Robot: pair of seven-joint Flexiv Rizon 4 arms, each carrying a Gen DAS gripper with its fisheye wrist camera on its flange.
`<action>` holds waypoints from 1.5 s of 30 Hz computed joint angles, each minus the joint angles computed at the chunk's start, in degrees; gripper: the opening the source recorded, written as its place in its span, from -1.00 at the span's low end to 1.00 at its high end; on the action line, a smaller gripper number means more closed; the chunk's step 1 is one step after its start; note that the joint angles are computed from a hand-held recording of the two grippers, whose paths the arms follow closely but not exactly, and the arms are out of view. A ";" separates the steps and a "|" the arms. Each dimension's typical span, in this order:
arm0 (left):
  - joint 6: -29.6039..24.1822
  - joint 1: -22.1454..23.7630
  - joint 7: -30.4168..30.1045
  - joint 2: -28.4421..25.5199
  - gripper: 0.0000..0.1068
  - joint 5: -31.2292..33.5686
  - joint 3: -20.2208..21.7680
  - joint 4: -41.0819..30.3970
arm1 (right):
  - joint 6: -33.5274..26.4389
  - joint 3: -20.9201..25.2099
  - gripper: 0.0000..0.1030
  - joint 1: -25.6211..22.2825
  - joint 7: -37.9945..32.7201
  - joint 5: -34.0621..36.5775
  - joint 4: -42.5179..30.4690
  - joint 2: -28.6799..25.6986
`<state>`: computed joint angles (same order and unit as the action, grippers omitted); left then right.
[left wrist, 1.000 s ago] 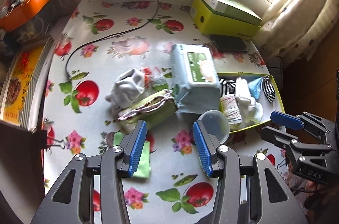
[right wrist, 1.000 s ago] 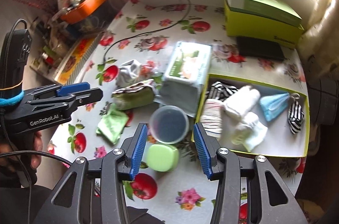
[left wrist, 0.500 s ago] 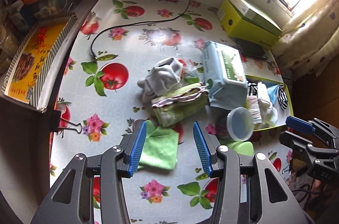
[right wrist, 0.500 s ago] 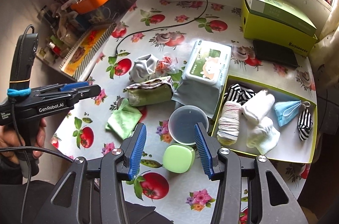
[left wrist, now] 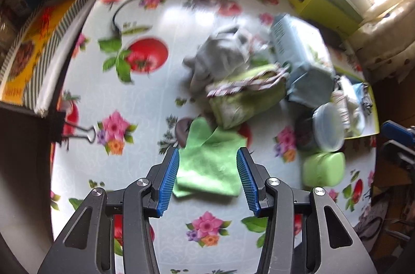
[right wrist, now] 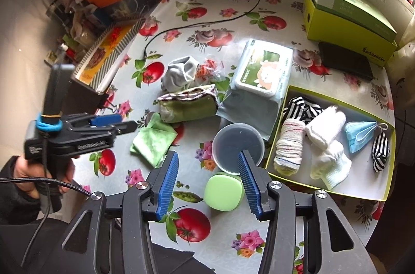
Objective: Organize soft objects
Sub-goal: 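Lower the left gripper onto the green cloth and close it, then lift the green cloth with the left gripper while the right approaches the white glove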
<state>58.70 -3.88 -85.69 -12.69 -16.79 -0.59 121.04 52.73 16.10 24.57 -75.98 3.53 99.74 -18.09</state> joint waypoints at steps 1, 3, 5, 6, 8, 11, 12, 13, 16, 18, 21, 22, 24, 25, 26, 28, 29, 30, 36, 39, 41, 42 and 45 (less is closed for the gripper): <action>0.14 -0.01 -0.14 -0.40 -0.11 0.12 0.05 0.26 | -0.51 0.09 -0.08 0.03 -0.23 0.03 -0.35 -0.20; 0.59 0.03 -0.04 -1.31 -0.11 -0.18 -0.15 0.88 | -1.31 0.11 -0.08 0.20 -0.50 -0.09 -0.85 -0.65; 1.02 0.15 0.68 -2.07 -0.09 -0.82 -0.53 1.34 | -2.23 0.09 -0.07 0.39 -0.69 -0.26 -1.48 -1.14; 1.19 0.04 0.76 -2.64 -0.03 -0.64 -0.58 1.39 | -2.82 0.07 -0.07 0.53 -0.78 -0.41 -1.93 -1.48; 0.82 -0.25 0.40 -4.01 -0.01 0.10 -0.57 0.93 | -3.59 0.07 -0.07 0.74 -0.96 -0.54 -2.62 -1.99; 1.41 -0.86 -0.07 -5.36 0.04 1.63 -0.43 0.53 | -4.79 0.12 -0.07 1.07 -1.43 -0.73 -3.81 -2.89; 2.04 -1.00 0.26 -5.52 0.07 2.06 -0.53 0.50 | -5.12 0.13 -0.07 1.22 -1.56 -0.82 -4.21 -3.19; 2.07 -1.50 -0.01 -5.90 0.09 3.55 -0.18 -0.04 | -5.46 0.14 -0.07 1.36 -1.72 -0.89 -4.69 -3.55; 2.52 -3.49 -1.36 -6.95 0.12 9.74 1.52 -1.79 | -6.37 0.06 -0.07 1.79 -1.96 -1.21 -6.02 -4.52; 3.43 -3.54 -1.21 -7.16 0.12 10.85 1.39 -1.79 | -6.76 0.00 -0.07 2.05 -2.14 -1.48 -6.79 -5.03; 4.31 -3.37 -1.09 -7.17 0.06 11.01 1.10 -1.43 | -7.40 -0.22 -0.07 2.41 -2.52 -2.11 -8.28 -6.10; 4.88 -3.29 -1.02 -7.09 0.00 10.94 1.01 -1.15 | -7.66 -0.31 -0.07 2.54 -2.66 -2.35 -8.86 -6.56; 4.75 -2.99 -0.65 -6.74 -0.47 10.75 0.94 -1.09 | -8.04 -0.52 -0.07 2.83 -2.90 -2.94 -9.91 -7.46; 4.23 -2.42 0.18 -6.49 -0.64 10.14 0.71 -1.16 | -8.29 -0.60 -0.07 2.96 -3.14 -3.23 -10.59 -8.04; 3.67 -1.85 1.01 -6.48 -0.76 9.05 0.22 -1.27 | -8.47 -0.65 -0.07 3.05 -3.47 -3.44 -11.34 -8.65; 2.84 -1.45 1.10 -6.50 -0.81 8.28 0.33 -1.79 | -9.60 -0.78 -0.07 3.32 -3.89 -3.91 -13.13 -9.83; 2.80 -1.08 1.35 -6.42 -0.83 7.49 0.20 -1.70 | -9.76 -0.86 -0.07 3.47 -4.21 -4.15 -14.04 -10.50; 2.98 -0.54 1.60 -6.23 -0.84 6.28 0.02 -1.39 | -9.77 -0.89 -0.07 3.56 -4.59 -4.27 -14.85 -11.13; 4.48 1.90 1.77 -5.00 -0.84 2.71 0.91 -0.72 | -11.39 -1.06 -0.07 4.32 -6.55 -4.36 -22.46 -16.69; 4.83 2.85 0.97 -4.94 -0.84 2.10 1.64 -1.12 | -12.75 -1.39 -0.07 5.03 -6.94 -4.39 -27.23 -20.20; 5.67 3.59 0.86 -4.71 -0.84 1.67 1.96 -0.43 | -13.95 -1.78 -0.07 5.67 -6.98 -4.67 -30.58 -22.65; 5.82 4.08 0.59 -4.69 -0.84 1.17 2.10 -0.40 | -14.66 -1.85 -0.05 5.92 -7.12 -4.68 -32.29 -23.87; 6.00 4.44 -0.64 -4.63 -0.84 1.37 2.57 -0.59 | -17.16 -1.94 0.00 6.64 -7.97 -4.49 -37.61 -27.65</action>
